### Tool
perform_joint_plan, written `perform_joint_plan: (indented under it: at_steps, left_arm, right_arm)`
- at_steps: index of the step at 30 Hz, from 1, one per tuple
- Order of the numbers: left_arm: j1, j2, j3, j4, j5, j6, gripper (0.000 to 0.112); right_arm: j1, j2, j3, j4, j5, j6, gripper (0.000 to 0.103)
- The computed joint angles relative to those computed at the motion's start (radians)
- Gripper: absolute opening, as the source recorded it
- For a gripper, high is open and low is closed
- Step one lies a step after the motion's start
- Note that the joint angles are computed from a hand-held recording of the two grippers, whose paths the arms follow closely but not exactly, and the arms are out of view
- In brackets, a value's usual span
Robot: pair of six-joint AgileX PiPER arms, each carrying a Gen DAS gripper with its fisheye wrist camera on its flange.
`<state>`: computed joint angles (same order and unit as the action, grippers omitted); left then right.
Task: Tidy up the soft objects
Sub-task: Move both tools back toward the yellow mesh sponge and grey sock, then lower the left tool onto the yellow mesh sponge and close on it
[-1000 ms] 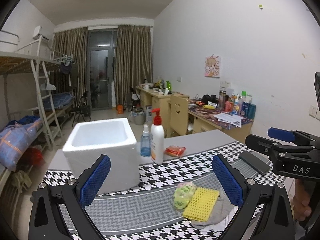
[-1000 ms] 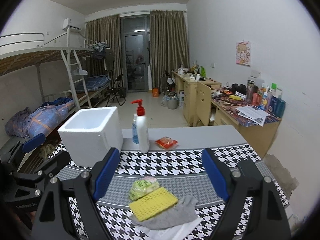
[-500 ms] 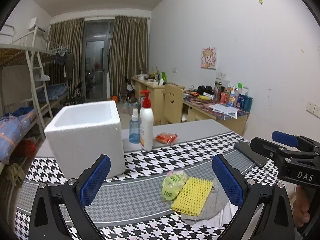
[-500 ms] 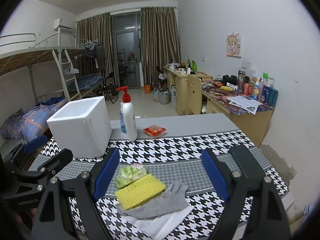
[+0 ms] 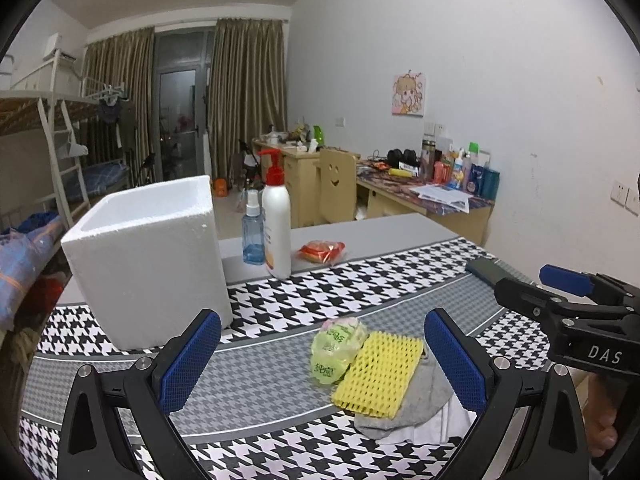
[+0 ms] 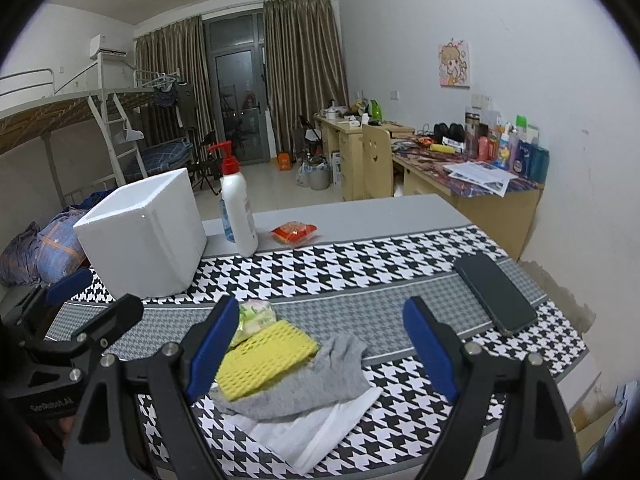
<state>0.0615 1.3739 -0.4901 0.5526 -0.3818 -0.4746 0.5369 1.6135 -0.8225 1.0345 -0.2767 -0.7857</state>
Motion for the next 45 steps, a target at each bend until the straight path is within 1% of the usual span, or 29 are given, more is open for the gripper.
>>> perform_joint_plan:
  at_steps: [3,7,11,13,14,16,21,25,31,33,35,37,39,42,44,45]
  left_arm:
    - [0.005,0.021,-0.002,0.041,-0.015,-0.037,0.102]
    - [-0.020,0.054,0.000,-0.035,-0.025,0.052,0.102]
    - [-0.034,0.100,-0.019,-0.040,-0.016,0.056,0.102]
    - [-0.047,0.120,-0.029,-0.077,-0.006,0.086,0.102]
    - [-0.054,0.126,-0.031,-0.096,0.000,0.104,0.102]
    - [-0.059,0.140,-0.032,-0.092,-0.005,0.110,0.102]
    - [-0.078,0.175,-0.045,-0.115,0.001,0.132,0.102]
    - [-0.099,0.191,-0.054,-0.156,0.005,0.177,0.102]
    - [-0.109,0.230,-0.082,-0.108,0.022,0.128,0.102]
    - [-0.118,0.251,-0.093,-0.111,0.026,0.127,0.100]
    - [-0.118,0.270,-0.108,-0.062,0.035,0.078,0.098]
    - [-0.123,0.283,-0.120,-0.062,0.044,0.079,0.098]
    - [-0.127,0.296,-0.125,-0.063,0.048,0.083,0.094]
    - [-0.132,0.314,-0.139,-0.027,0.055,0.057,0.086]
    - [-0.145,0.331,-0.151,-0.038,0.071,0.068,0.080]
    - [-0.147,0.336,-0.155,-0.020,0.074,0.054,0.079]
  right_arm:
    - [-0.015,0.010,0.005,-0.071,0.019,0.080,0.087]
    - [-0.018,0.029,0.014,-0.105,0.006,0.114,0.087]
    - [-0.014,0.044,0.023,-0.055,-0.028,0.073,0.087]
    - [-0.022,0.050,0.024,-0.056,-0.026,0.075,0.087]
    - [-0.031,0.056,0.024,-0.072,-0.015,0.086,0.087]
    - [-0.049,0.067,0.024,-0.125,0.010,0.129,0.087]
    - [-0.072,0.097,0.016,-0.214,0.042,0.214,0.087]
    - [-0.066,0.109,0.022,-0.218,0.017,0.216,0.087]
    - [-0.091,0.120,0.034,-0.339,0.034,0.326,0.087]
    - [-0.094,0.128,0.030,-0.344,0.036,0.329,0.087]
    - [-0.095,0.136,0.026,-0.327,0.033,0.313,0.087]
    - [-0.104,0.139,0.027,-0.346,0.037,0.332,0.087]
    - [-0.109,0.143,0.026,-0.361,0.039,0.345,0.087]
    - [-0.113,0.156,0.016,-0.341,0.048,0.324,0.087]
    - [-0.120,0.167,0.004,-0.349,0.060,0.335,0.087]
    - [-0.123,0.173,0.000,-0.356,0.063,0.341,0.087]
